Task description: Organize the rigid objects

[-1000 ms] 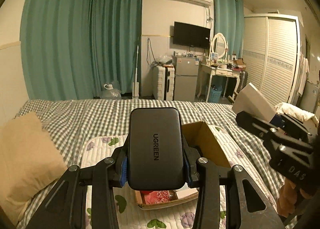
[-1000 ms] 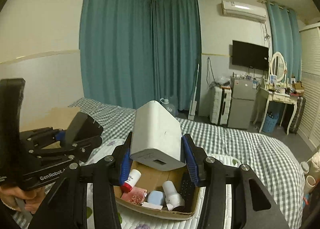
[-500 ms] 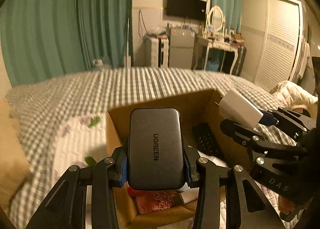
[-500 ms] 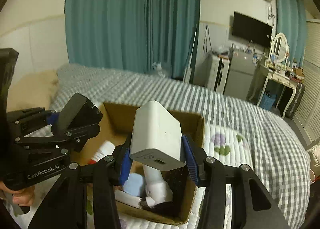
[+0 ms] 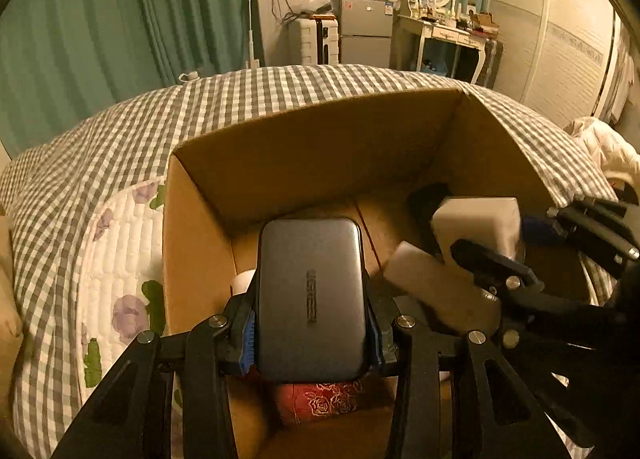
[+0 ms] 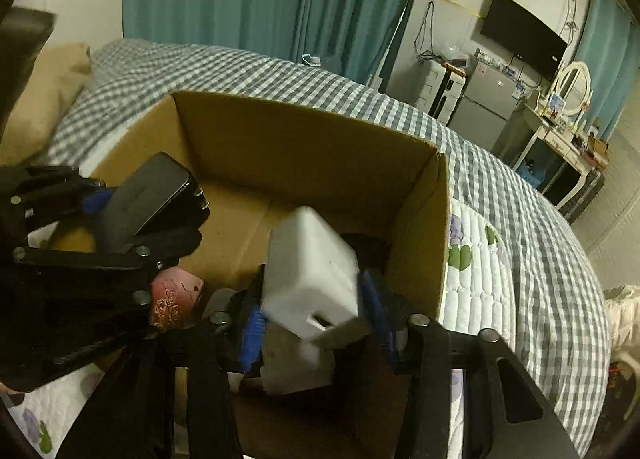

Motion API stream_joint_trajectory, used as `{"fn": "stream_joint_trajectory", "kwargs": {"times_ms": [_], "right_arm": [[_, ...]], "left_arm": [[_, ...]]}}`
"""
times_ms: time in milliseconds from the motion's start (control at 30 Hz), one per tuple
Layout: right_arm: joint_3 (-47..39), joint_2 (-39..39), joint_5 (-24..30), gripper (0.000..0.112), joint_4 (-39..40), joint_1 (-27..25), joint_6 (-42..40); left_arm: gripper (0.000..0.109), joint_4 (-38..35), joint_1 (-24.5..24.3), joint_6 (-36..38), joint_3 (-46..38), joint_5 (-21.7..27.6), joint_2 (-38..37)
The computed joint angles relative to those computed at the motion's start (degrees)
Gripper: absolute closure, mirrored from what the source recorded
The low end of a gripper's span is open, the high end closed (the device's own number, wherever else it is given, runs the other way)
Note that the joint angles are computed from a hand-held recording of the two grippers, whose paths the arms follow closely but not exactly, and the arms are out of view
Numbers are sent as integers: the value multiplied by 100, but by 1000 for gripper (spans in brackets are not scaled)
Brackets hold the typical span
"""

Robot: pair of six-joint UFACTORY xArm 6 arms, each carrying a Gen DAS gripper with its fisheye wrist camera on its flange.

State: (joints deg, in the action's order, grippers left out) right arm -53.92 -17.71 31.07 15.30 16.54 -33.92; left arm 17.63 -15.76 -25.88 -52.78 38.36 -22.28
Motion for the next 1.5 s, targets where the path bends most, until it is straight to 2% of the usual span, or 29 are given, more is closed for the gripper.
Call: {"fn": "stream_joint_trajectory", "kwargs": {"times_ms": [100, 200, 333, 433, 500, 633, 700, 800, 967, 1000, 1067, 1133, 1267, 1367, 1500], "right_arm": [[-128, 147, 100, 84, -490, 13, 375], [-128, 153, 73, 84, -416, -23, 327], [-77, 96, 30, 84, -175, -62, 129], [-106, 69, 78, 84, 2, -79, 80], [-92, 0, 93, 82, 149, -87, -19], [-40, -240, 48, 70, 608, -146, -321], [-40, -338, 34, 67, 786, -176, -397], [-148, -456, 141, 62, 891, -241, -319], [-190, -791, 66, 41, 821, -261, -3], [-187, -878, 56, 37, 892, -292, -1], [-210, -1067, 32, 30, 1037, -345, 33], [-236, -1227, 31, 28, 1053, -384, 142], [-278, -1608, 28, 11, 1148, -468, 275], [-253, -1925, -68, 10, 1387, -509, 98], [-222, -2293, 43, 10, 1665, -614, -237]], "left_arm": [[66, -65, 29, 49, 7, -56, -8], [66, 108, -35, -16, 3, 13, 3], [60, 210, -88, -46, -124, 135, 57], [51, 116, -20, -31, -102, -41, -94], [38, 223, -7, -172, -136, -49, -194], [37, 300, 13, -368, -216, -47, -404], [28, 444, -2, -510, -277, -14, -476], [26, 736, -8, -735, -314, -54, -662], [26, 646, -16, -1040, -516, 222, -882], [21, 706, -34, -1121, -552, 290, -930], [12, 963, -143, -1438, -674, 507, -1077], [10, 1240, -192, -1725, -643, 473, -1300], [6, 2103, -484, -2399, -790, 743, -1625], [6, 2650, -728, -2735, -877, 1049, -1831], [6, 2747, -742, -2843, -658, 991, -2181]]}}
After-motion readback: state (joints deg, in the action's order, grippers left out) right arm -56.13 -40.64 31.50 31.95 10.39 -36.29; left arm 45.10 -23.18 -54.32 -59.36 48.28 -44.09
